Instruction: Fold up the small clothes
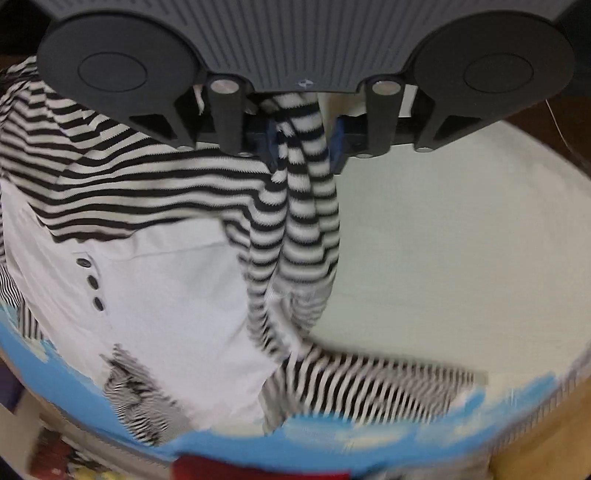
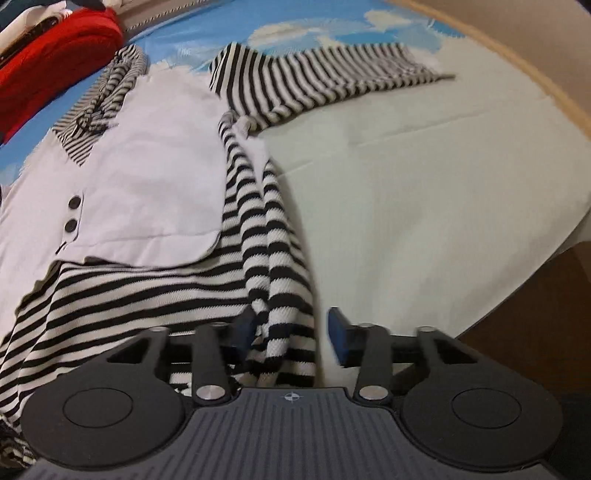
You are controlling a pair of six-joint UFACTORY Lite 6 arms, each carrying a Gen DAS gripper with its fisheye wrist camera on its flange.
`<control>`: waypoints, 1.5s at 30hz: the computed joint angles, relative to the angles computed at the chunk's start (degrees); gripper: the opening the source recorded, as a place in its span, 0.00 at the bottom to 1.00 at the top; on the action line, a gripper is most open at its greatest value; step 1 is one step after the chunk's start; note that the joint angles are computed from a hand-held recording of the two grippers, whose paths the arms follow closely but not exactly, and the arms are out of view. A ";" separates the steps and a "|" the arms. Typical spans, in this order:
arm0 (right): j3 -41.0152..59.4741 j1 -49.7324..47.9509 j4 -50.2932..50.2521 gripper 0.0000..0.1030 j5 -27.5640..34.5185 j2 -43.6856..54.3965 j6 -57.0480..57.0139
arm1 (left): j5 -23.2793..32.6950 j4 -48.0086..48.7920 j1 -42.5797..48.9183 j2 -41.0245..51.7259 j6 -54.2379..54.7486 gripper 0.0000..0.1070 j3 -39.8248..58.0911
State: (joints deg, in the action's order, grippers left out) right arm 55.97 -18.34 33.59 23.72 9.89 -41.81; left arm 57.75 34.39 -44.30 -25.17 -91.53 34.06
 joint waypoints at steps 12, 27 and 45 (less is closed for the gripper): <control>-5.02 -2.28 1.35 0.52 -1.72 -8.05 -3.94 | -0.54 1.34 -5.22 3.52 3.14 0.47 3.85; 11.31 -8.58 37.86 0.76 13.29 -10.49 -42.80 | 15.01 21.27 -17.61 6.83 -9.96 0.72 17.76; 8.39 4.41 34.11 0.73 3.79 -8.67 -35.51 | -22.12 27.18 36.19 27.00 18.55 0.61 39.24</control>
